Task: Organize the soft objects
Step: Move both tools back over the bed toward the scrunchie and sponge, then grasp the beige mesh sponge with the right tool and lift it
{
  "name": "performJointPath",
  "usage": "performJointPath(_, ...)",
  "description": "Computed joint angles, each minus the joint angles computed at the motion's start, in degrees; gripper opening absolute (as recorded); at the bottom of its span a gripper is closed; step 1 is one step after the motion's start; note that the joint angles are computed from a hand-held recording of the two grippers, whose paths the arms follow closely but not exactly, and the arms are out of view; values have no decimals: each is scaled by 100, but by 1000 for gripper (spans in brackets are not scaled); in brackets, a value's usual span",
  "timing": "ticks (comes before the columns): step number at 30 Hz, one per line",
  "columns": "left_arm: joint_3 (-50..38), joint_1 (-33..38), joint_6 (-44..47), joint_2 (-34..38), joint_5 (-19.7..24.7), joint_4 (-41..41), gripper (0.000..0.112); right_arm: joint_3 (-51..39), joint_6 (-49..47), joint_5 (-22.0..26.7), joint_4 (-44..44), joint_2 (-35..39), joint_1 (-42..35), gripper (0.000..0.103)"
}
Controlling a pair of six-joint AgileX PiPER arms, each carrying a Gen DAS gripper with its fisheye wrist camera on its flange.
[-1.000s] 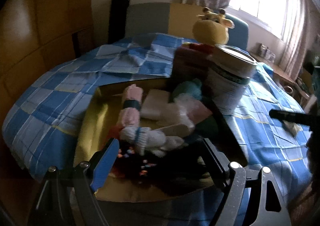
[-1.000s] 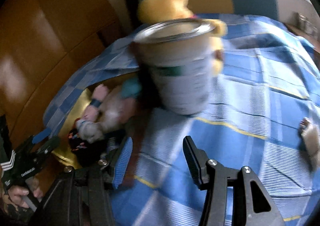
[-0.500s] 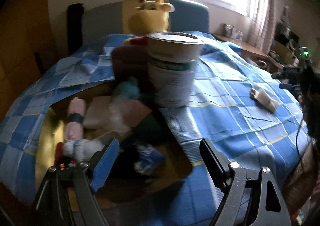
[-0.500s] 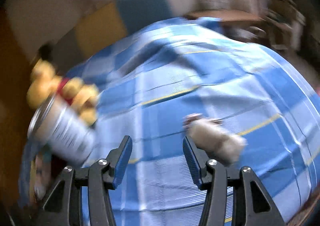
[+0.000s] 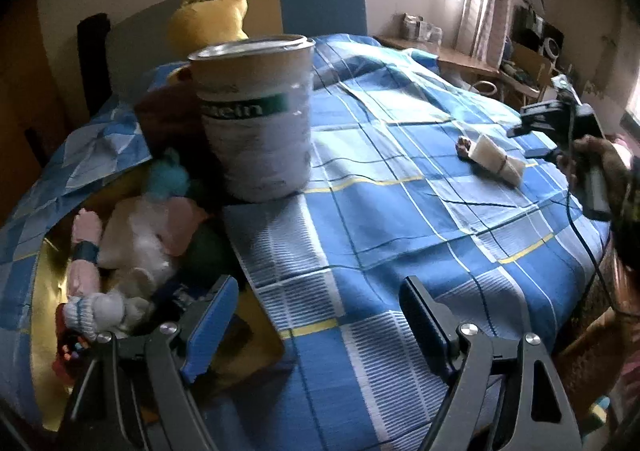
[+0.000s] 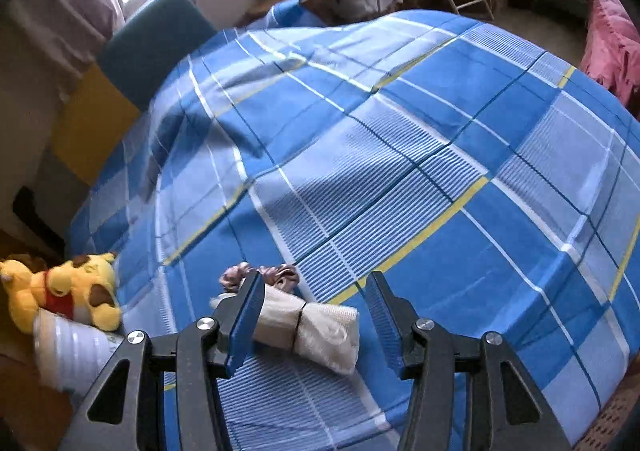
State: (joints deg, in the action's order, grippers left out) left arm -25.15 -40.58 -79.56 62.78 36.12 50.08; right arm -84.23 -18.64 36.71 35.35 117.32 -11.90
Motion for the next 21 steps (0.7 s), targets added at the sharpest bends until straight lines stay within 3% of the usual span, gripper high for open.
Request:
performJointPath(6,-124,42,48,265,-144,10,83,-861,552,532,-626,670,253,53)
performJointPath(8,-155,69,75,327,-176,8,83,-1130,200,1143,-298,907,238,53)
performJointPath(11,-181,144,168,383,-262,-58,83,-1377,-1018,2549,1016,1221,87,53)
performJointPath(13,-195,148,165,420,-291,-63,83,-1334,-1523,2915,1374,1198,134,53)
performJointPath(18,-217,95,143,505,-283,-63,83,-947,-1820,2417,1119,868,405,53)
performJointPath(21,-229,127,134,563,-344,-74,83,-623,-1607,1550,711,584,509,53)
